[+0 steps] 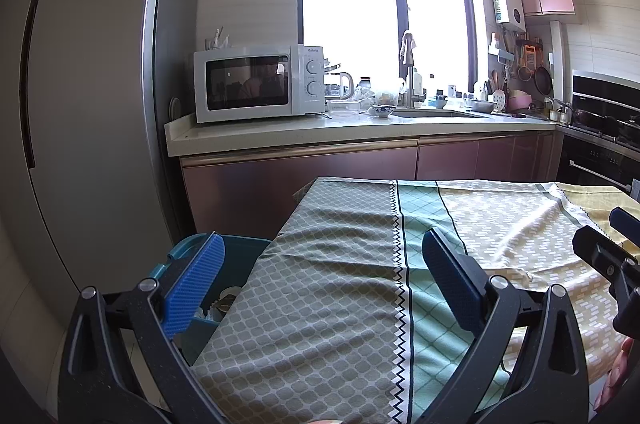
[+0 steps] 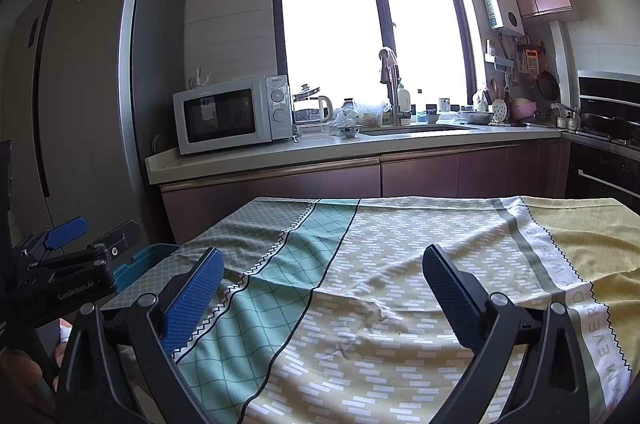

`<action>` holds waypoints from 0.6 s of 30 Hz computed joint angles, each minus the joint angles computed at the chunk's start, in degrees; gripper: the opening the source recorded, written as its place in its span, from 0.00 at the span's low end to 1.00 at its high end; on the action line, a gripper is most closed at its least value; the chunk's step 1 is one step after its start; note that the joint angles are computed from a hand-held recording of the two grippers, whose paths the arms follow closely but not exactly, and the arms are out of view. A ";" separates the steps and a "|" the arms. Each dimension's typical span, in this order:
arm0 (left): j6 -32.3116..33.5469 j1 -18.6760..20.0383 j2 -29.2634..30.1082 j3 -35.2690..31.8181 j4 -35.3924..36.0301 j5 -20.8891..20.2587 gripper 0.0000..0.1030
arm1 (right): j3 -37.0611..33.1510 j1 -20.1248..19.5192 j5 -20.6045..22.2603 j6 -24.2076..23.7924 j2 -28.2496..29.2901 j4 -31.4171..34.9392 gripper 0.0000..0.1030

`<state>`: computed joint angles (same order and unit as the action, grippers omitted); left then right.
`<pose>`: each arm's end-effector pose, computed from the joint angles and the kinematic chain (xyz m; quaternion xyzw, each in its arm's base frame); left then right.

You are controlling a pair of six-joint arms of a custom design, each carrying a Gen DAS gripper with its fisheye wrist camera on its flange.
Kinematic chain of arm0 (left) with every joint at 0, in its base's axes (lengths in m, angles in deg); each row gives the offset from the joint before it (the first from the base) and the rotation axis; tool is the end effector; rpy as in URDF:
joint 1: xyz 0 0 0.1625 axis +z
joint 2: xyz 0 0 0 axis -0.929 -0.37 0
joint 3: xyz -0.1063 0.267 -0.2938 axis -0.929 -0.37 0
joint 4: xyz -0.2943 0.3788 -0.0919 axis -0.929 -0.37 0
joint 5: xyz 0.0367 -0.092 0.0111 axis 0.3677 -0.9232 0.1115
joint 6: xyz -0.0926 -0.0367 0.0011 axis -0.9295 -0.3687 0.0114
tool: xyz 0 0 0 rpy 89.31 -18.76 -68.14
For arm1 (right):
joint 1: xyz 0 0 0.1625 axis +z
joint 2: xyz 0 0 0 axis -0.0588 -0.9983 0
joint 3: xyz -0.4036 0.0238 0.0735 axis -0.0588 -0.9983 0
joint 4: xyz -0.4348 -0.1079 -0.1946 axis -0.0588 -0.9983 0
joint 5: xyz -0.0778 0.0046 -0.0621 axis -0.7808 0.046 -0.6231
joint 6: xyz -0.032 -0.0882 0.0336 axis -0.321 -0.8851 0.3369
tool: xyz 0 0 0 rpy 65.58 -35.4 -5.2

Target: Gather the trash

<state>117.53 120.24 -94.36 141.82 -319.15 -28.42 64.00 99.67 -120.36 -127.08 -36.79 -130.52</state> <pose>-0.1786 -0.5857 0.1650 0.1317 0.7090 -0.5778 0.3822 0.2013 -0.6855 0.1427 0.3146 -0.7832 0.5009 0.1917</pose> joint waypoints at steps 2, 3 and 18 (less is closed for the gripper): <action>0.04 0.01 0.00 0.01 0.01 0.04 0.94 | -0.06 0.01 0.01 0.03 0.04 0.03 0.93; -0.15 -0.01 -0.04 0.04 0.15 0.03 0.94 | -0.02 -0.01 0.04 0.01 0.00 0.03 0.93; -0.41 -0.07 0.24 0.10 0.31 -0.03 0.94 | 0.13 -0.03 -0.09 0.19 0.10 -0.36 0.93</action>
<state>117.12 120.17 -94.12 141.92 -318.84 -28.45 64.13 99.64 -120.45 -126.88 -36.69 -130.88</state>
